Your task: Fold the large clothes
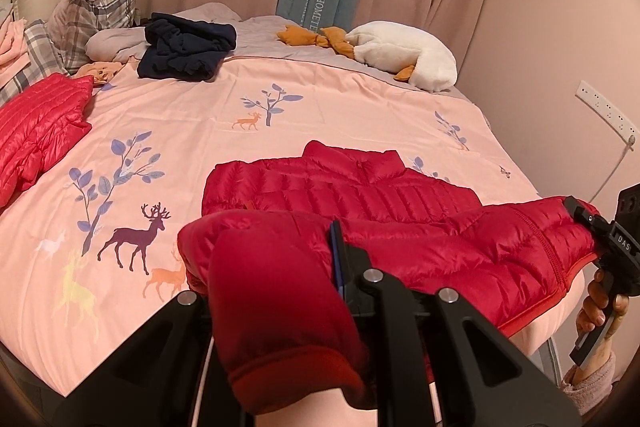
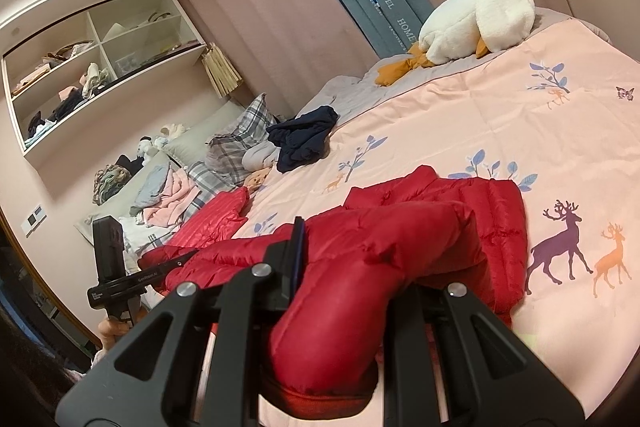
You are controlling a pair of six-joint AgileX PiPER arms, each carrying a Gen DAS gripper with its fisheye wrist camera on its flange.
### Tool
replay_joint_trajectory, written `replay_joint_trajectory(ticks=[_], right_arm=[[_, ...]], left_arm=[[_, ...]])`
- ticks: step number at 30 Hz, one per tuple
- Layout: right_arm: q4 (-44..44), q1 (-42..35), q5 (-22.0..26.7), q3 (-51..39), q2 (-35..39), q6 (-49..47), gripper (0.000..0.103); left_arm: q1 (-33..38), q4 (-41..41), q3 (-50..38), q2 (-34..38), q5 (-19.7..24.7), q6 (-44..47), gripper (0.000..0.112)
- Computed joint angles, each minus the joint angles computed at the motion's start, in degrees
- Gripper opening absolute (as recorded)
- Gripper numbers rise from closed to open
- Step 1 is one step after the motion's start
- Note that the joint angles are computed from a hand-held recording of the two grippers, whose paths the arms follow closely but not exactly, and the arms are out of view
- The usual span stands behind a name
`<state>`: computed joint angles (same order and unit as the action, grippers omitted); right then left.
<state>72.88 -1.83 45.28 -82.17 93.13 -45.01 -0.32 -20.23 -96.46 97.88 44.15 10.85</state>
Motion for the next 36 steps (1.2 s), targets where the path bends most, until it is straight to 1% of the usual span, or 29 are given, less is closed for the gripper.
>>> replay_joint_trajectory(ticks=[12,18,26,36], right_arm=[[-0.68,0.37,-1.29,-3.79,3.95,0.9,0.016],[-1.45,0.85,-2.22,-4.64,4.98,1.34,0.016],[-2.92,1.39,-3.25,-7.28,7.37,2.65,0.016],[-4.97,2.26,-4.48,-11.09,10.87,5.35,0.016]], left_arm=[[-0.46,1.86,-4.6,3.65,0.87,-1.98,0.014],[-0.71,3.03,-8.24,6.68,1.56,-2.87,0.014],[-1.36,4.92,-11.34,9.81,1.16,-4.25,0.014],[-1.72,7.06,-19.55,16.07,3.93,-6.33,0.014]])
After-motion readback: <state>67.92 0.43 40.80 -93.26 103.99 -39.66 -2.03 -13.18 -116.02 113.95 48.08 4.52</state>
